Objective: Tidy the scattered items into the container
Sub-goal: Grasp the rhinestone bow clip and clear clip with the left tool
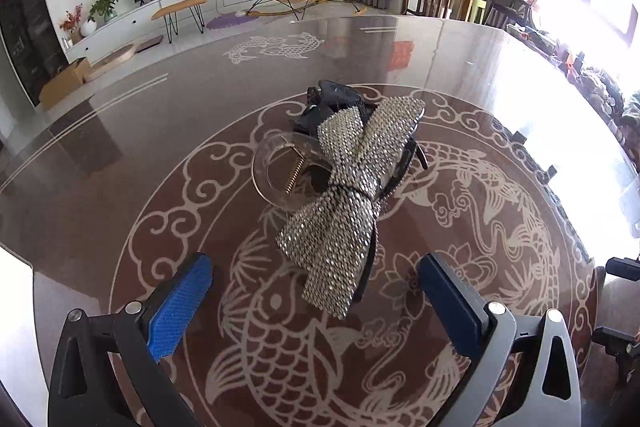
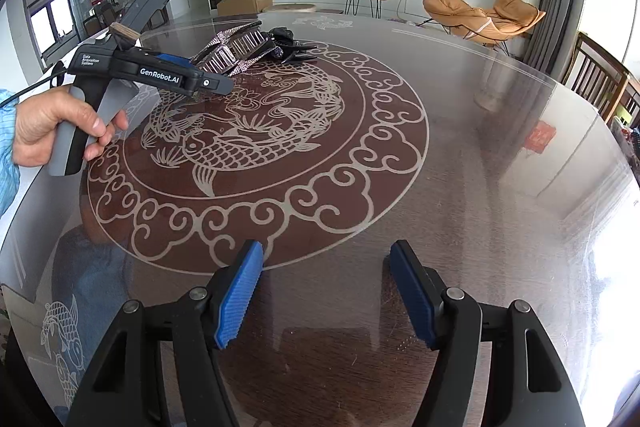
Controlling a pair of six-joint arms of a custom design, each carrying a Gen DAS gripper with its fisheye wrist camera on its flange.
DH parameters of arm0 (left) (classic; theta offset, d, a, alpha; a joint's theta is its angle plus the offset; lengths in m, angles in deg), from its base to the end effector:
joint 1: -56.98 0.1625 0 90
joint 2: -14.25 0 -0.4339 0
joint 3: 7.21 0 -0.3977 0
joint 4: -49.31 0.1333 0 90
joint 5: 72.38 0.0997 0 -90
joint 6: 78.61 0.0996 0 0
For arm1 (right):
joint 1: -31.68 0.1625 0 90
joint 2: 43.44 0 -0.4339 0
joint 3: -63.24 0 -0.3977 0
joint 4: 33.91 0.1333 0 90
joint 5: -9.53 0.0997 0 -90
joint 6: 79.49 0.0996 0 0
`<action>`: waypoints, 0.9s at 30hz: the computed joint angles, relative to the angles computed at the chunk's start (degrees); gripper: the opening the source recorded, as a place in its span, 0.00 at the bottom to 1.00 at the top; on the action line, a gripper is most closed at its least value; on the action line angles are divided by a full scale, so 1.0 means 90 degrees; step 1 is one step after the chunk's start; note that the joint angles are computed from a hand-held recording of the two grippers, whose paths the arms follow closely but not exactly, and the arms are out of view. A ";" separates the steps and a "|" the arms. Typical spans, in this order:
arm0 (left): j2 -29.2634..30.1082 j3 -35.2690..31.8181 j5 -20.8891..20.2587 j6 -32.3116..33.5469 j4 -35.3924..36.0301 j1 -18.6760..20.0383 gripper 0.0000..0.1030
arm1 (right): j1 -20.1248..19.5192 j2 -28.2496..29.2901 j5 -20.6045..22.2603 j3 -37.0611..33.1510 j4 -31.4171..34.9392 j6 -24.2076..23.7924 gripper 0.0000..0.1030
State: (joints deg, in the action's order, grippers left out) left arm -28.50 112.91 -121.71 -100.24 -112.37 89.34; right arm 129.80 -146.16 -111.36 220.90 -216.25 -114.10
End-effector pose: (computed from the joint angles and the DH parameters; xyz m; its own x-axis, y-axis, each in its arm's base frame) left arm -0.3140 -0.4336 -0.0161 -0.6365 0.4314 -0.6394 0.6518 0.7440 -0.1469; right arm 0.1186 -0.2498 0.2529 -0.6717 -0.2924 0.6807 -0.5999 0.7538 -0.2682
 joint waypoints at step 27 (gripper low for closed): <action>-0.1409 0.1797 0.0562 -0.4910 0.1848 -0.1486 0.78 | 0.0001 0.0014 -0.0002 -0.0003 -0.0006 0.0010 0.66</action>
